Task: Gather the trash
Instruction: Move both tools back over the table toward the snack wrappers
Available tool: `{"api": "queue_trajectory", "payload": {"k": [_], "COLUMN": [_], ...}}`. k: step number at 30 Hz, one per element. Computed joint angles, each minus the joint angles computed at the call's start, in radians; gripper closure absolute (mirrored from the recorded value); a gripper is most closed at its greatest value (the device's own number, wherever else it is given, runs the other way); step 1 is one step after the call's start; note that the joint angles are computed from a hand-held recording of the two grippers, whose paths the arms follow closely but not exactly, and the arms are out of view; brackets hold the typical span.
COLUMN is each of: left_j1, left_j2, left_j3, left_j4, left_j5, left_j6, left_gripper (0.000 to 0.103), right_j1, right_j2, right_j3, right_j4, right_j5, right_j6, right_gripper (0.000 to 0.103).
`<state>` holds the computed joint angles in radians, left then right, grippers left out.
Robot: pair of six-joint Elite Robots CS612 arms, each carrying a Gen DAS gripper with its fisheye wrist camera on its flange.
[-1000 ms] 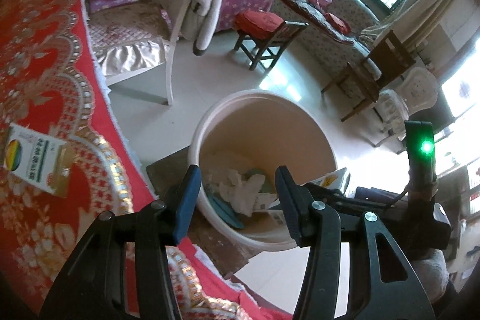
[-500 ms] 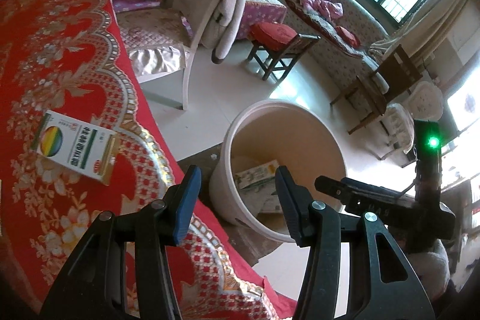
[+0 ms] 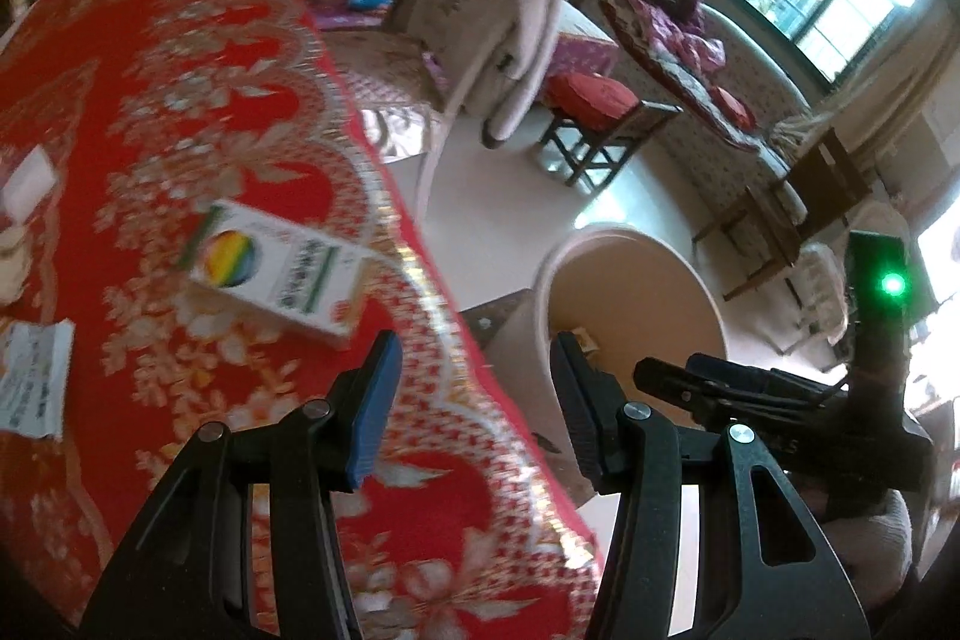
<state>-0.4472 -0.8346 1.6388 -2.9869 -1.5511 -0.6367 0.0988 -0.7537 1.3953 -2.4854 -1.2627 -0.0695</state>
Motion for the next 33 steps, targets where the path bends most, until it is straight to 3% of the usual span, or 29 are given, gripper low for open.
{"api": "queue_trajectory", "payload": {"k": [13,21,27,33], "left_j1": [0.110,0.166,0.201,0.205], "left_j2": [-0.022,0.001,0.014,-0.027], "left_j3": [0.085,0.072,0.077,0.152], "left_j4": [-0.001,0.034,0.042,0.016], "left_j5": [0.042,0.045,-0.043,-0.095], "left_j6": [-0.138,-0.153,-0.158,-0.130], "left_gripper": [0.053,0.053,0.054,0.054], "right_j1": [0.072,0.110,0.133,0.152], "right_j2": [0.006,0.016,0.022,0.043], "right_j3": [-0.031,-0.059,-0.077,-0.115], "right_j4": [0.035,0.051,0.076,0.107], "right_j5": [0.044,0.057,0.056,0.079], "right_j6": [-0.088,-0.111,-0.138,-0.143], "right_gripper": [0.035,0.034,0.034,0.034]}}
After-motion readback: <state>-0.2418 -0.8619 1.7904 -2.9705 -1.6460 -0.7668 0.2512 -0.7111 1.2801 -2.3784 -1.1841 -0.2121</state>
